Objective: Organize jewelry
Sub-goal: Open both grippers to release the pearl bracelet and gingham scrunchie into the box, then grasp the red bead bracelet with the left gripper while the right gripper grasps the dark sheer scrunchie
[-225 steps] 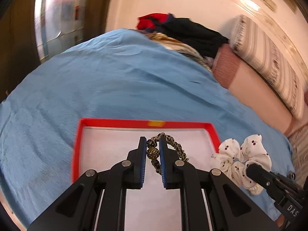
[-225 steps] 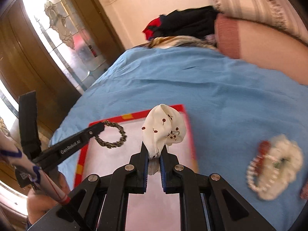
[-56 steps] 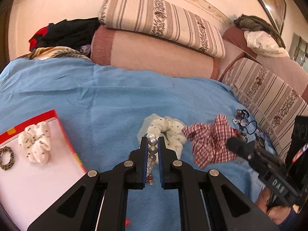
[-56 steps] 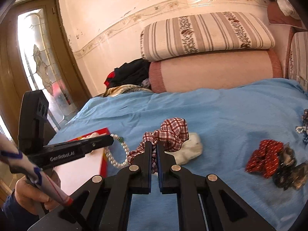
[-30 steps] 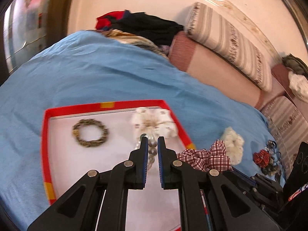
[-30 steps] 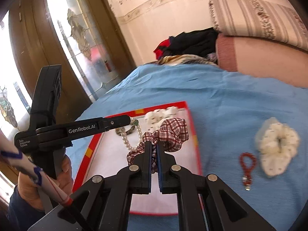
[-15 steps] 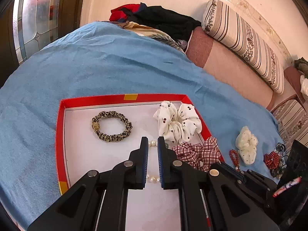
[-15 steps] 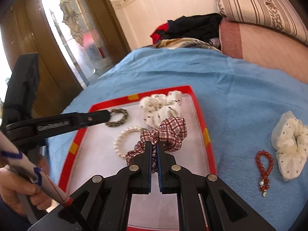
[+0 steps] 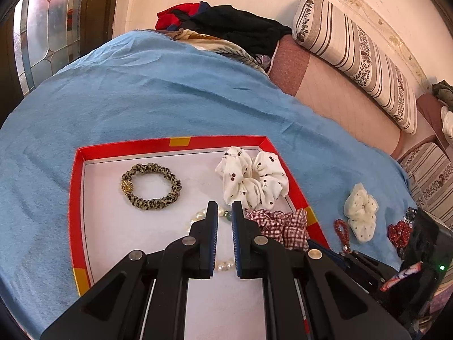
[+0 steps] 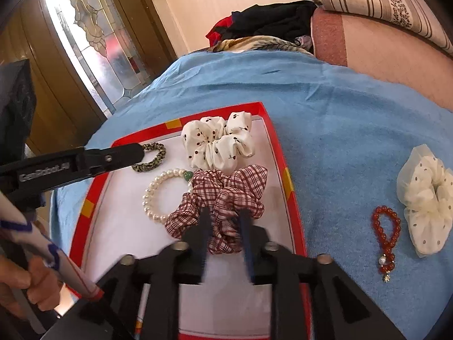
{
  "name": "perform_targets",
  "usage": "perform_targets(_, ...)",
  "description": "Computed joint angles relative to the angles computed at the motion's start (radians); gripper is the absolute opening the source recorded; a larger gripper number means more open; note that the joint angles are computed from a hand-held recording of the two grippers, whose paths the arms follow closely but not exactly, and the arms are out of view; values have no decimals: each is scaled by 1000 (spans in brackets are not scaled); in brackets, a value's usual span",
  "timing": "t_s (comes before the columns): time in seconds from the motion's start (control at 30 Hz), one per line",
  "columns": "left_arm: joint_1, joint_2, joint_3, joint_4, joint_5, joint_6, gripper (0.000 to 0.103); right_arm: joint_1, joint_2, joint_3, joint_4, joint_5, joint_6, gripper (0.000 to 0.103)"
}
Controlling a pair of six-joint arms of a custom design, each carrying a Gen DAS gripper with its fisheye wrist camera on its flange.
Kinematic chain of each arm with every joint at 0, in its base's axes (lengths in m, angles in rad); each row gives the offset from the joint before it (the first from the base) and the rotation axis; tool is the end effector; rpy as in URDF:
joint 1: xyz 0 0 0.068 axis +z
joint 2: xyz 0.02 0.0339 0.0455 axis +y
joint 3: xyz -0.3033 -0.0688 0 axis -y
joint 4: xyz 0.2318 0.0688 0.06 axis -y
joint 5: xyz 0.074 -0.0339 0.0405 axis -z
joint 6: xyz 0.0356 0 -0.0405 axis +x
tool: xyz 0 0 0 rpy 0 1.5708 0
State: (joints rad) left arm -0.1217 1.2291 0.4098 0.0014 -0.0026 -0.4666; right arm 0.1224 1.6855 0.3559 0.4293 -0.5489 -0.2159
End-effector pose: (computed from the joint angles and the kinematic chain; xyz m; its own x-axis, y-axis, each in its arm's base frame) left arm 0.1940 -0.0236 0.1909 -0.7007 -0.3675 -0.6115 -0.2190 0.9265 -0.3059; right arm 0.2292 0.0469 0.1223 -0.6684 -0.2664 -0.6945 -0.5826 0.7679 0.2662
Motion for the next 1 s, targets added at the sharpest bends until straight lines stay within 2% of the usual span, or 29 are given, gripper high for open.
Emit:
perform_targets(0.2, -52, 15, 22, 10, -17, -30, 9, -138, -124, 10, -161, -131, -91, 30)
perform_targets(0.33, -135, 45, 56, 15, -50, -54, 9, -350, -168, 83, -353, -255, -233, 30)
perform_targets(0.5, -267, 131, 124, 24, -94, -69, 9, -656, -68, 257, -595, -343, -423, 30)
perform_targets(0.67, -405, 258, 217, 34, -123, -85, 9, -861, 85, 402, -672, -353, -478, 30)
perform_targets(0.8, -490, 372, 307, 38, -119, -83, 9, -1012, 212, 526, -704, -379, -463, 30)
perform_targets(0.97, -560, 504, 417, 14, -111, -81, 9, -1129, 300, 661, -625, -361, -284, 31)
perform_targets(1.0, -569, 524, 434, 8, -108, -78, 10, -1150, 308, 680, -595, -344, -241, 36)
